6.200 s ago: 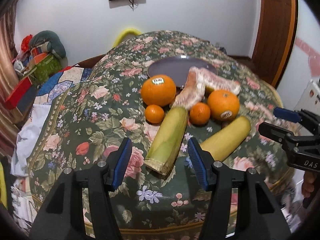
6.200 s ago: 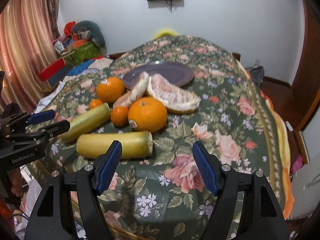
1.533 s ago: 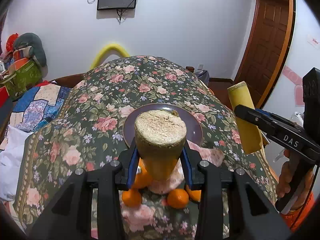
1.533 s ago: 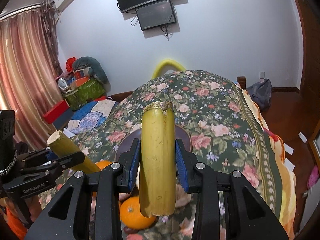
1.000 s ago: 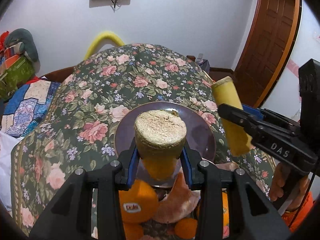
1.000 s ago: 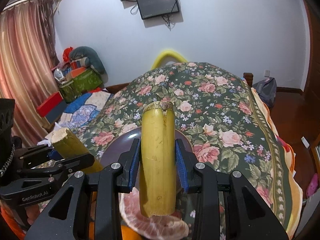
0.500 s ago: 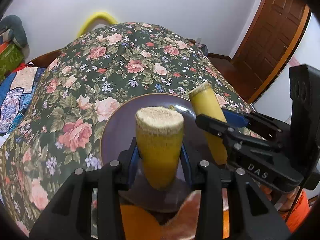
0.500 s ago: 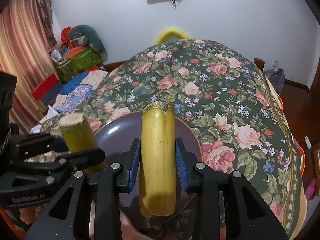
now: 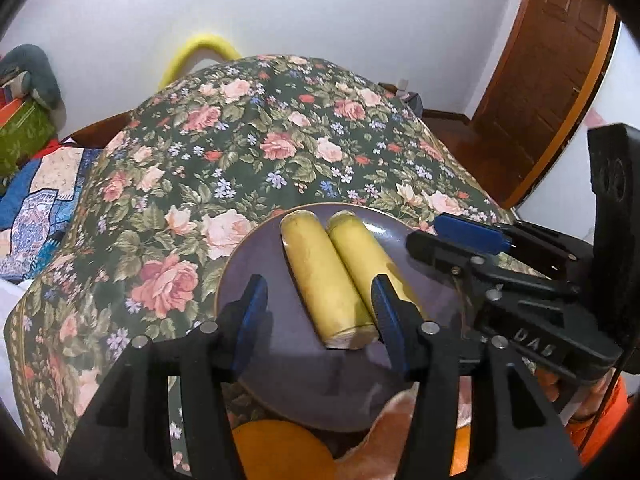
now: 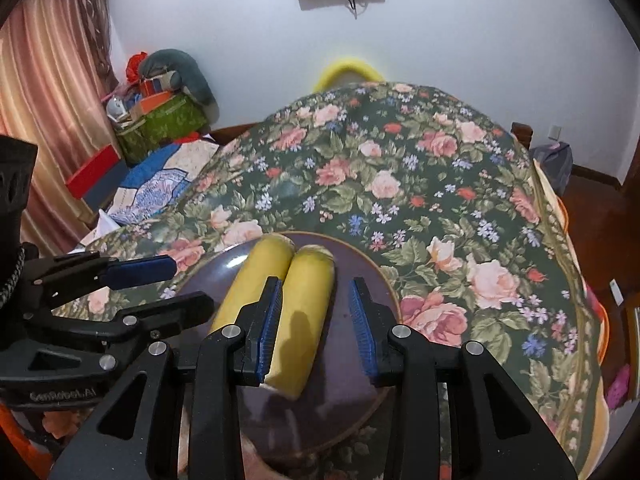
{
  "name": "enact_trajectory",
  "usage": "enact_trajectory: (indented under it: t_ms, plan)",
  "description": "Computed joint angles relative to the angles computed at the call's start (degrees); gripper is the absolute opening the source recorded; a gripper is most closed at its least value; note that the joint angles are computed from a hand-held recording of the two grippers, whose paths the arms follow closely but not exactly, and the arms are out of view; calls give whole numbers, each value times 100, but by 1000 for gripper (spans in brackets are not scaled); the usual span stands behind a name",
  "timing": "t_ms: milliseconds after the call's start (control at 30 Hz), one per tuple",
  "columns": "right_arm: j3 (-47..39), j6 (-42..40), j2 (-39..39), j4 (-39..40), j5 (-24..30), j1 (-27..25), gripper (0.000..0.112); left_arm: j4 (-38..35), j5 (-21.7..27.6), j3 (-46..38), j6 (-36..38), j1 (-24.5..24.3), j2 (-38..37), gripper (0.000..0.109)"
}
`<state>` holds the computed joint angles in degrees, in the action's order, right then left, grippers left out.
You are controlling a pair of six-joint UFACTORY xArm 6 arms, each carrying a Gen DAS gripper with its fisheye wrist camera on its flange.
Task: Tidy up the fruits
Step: 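Open both tools and withdraw them from the plate toward the oranges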
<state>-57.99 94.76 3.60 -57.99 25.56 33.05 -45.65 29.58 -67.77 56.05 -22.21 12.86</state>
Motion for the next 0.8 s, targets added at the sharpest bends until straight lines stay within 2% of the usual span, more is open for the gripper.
enact_trajectory:
  t_ms: [167, 400, 533, 633, 800]
  plan:
    - [188, 257, -359, -130, 173, 182, 32, -267, -113, 373, 182, 64, -465, 54]
    - [230, 420, -728, -212, 896, 727, 32, -550, -251, 1004, 454, 204, -1221, 54]
    - [274, 773, -894, -364, 1258, 1049, 47, -609, -346, 1376, 588, 292, -1618, 55]
    - [227, 848, -926, -326, 1648, 1313, 52, -702, -361, 1691, 716, 391, -1962, 63]
    - [178, 982, -888, -232, 1995, 1633, 58, -648, -241, 2052, 732, 570, -2365, 64]
